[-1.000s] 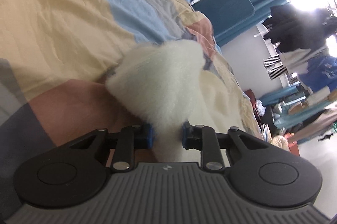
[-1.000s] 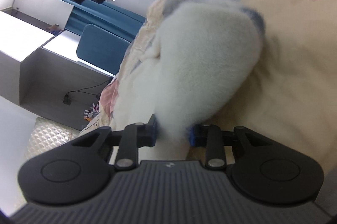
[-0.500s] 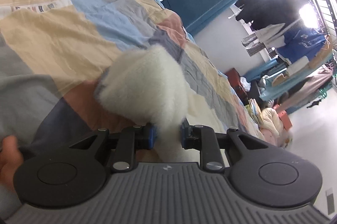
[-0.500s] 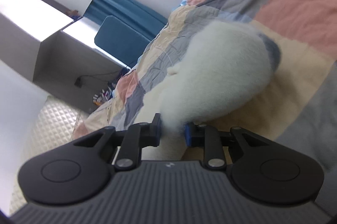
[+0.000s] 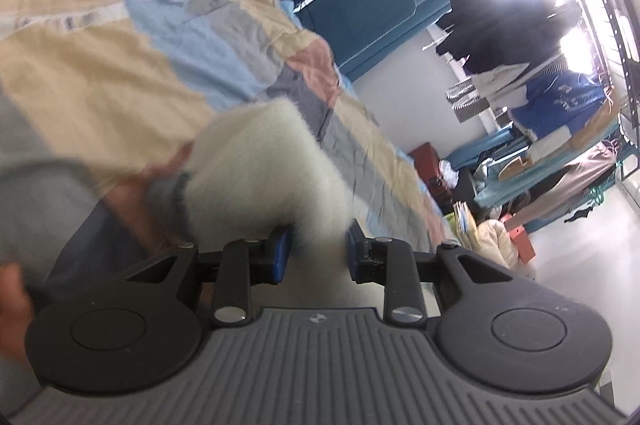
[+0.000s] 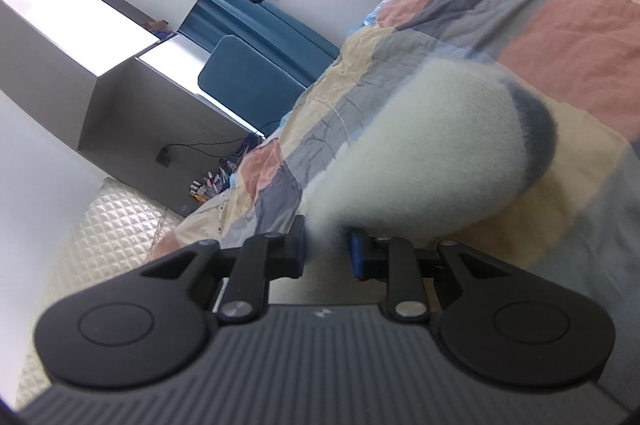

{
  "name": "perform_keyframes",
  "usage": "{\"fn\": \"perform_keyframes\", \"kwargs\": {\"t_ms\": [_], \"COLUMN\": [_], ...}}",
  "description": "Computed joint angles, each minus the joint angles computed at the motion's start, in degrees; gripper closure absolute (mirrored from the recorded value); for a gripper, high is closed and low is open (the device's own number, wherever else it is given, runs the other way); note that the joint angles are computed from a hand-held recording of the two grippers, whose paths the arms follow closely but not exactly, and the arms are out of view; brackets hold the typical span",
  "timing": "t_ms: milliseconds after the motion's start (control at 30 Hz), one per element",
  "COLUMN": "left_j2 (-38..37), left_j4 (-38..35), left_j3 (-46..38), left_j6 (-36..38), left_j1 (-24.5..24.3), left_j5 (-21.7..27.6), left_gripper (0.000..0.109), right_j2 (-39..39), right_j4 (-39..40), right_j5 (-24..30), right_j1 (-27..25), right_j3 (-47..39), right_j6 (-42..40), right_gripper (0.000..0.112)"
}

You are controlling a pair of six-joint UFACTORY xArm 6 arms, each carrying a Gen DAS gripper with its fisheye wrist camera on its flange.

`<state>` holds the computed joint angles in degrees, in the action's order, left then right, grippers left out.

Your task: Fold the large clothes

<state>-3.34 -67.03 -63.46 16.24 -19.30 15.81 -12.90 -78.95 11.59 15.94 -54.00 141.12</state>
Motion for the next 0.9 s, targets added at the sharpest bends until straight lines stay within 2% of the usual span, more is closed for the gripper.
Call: {"fn": "perform_keyframes", "kwargs": {"t_ms": [167,400,500,567,600,667,767,800,900], "left_j2": [9.67,24.12,30.08,33.97,35.65,39.61,45.84,47.80,53.81], "left_j4": [5.00,19.67,24.53,26.94,27.65,30.43,33.47,34.98,38.86], "left_j3": [-11.40,-26.36,-32.79,-37.14,-39.02,-43.58,-50.48,-52.87,-61.21], "left_j6": [-4.05,-14.85,-18.22,-19.39,-19.57,-20.73,-22.47,-23.11,-24.10], "left_j1": [0.09,0.15,0.55,0.78,0.92,1.34,1.77,1.89,2.14], "left_j5": [0.17,-0.49,-0.50,-0.60,-0.36,1.68,4.81,5.79,8.33], "left_gripper": [0.077,0.079,0.084,0.087,0.088,0.088,0.088,0.088,0.089], "right_j2": [6.16,15.89,20.14,22.94,24.18,26.91,30.81,32.00,35.48], "right_j4": [6.47,14.12,13.91,11.45,10.44,11.43,21.44,25.32,31.35], "right_j5": [-1.19,-4.04,-3.09,-1.34,-1.11,-3.34,-4.87,-5.17,-7.22], "right_j1": [-2.21,-5.37,-5.80,-5.99,-6.26,-7.47,-8.32,-8.44,-9.06], "right_j3": [-6.66,-14.71,-18.85,-22.04,-23.27,-24.82,-25.95,-26.12,-27.74], "right_j6": [-6.37,-11.15,-12.18,-12.04,-11.72,-12.54,-23.61,-27.73,-34.19], "right_gripper": [0.086,0.086,0.088,0.096,0.096,0.096,0.096,0.100,0.101]}}
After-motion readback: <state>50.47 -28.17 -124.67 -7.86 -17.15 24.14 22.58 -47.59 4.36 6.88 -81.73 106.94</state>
